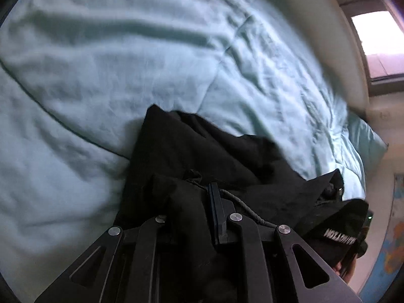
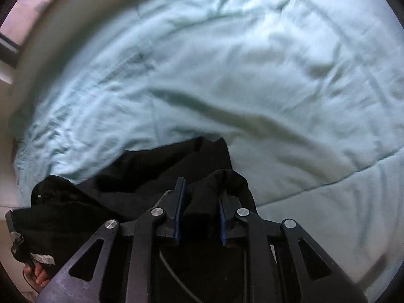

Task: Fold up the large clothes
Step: 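Lift the hem with both grippers and fold it over toward the hood, then lower the folded jacket onto the duvet and open both grippers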

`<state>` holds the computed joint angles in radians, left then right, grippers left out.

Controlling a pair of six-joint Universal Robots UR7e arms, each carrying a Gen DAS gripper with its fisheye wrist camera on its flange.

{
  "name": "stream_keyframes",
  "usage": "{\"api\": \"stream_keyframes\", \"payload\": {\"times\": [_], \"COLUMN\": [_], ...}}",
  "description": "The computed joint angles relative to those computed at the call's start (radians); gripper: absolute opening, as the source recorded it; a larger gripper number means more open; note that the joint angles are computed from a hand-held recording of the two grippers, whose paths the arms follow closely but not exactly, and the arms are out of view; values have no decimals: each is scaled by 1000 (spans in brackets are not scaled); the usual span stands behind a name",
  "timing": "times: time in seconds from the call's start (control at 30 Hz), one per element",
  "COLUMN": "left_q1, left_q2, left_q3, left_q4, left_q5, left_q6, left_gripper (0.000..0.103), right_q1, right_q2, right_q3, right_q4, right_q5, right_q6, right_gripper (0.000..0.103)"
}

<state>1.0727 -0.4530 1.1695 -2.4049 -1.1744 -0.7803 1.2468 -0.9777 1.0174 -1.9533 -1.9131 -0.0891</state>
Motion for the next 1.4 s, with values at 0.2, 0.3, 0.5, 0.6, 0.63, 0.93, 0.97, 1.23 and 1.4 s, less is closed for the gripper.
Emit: {"api": "stream_keyframes", "payload": {"times": [0.2, 0.3, 0.5, 0.6, 0.63, 0.93, 0.97, 1.23, 1.4], "left_q1": [6, -5, -29, -48, -58, -107, -97, -3, 44], "left_q2": [8, 1, -103, -185, -213, -237, -219, -75, -15], "left_q3": [-10, -28, 47, 138, 169, 196, 176, -12, -115], "left_q4": [11, 66, 71, 1, -21, -7, 4, 74, 140], "left_q5": [-13, -2, -94, -113, -107, 115, 114, 41, -68], "left_q6": [63, 83, 121, 124, 129, 142, 140, 158, 182], "left_gripper": [18, 18, 39, 68, 71, 78, 78, 78, 78], "right_q1": [0, 3, 6, 3, 4, 29, 27, 12, -4], "right_q2": [40, 30, -44, -95, -110, -136, -123, 21, 78], "right_q3": [7, 2, -4, 4, 5, 78, 78, -51, -150], "right_q4": [-34, -13, 34, 47, 52, -64, -78, -13, 68], "right_q5": [-53, -51, 43, 120, 141, 62, 52, 30, 62], "right_q6": [-44, -57, -56, -68, -75, -244, -273, -449, -515], "right_gripper": [25, 26, 50, 62, 65, 82, 82, 82, 82]}}
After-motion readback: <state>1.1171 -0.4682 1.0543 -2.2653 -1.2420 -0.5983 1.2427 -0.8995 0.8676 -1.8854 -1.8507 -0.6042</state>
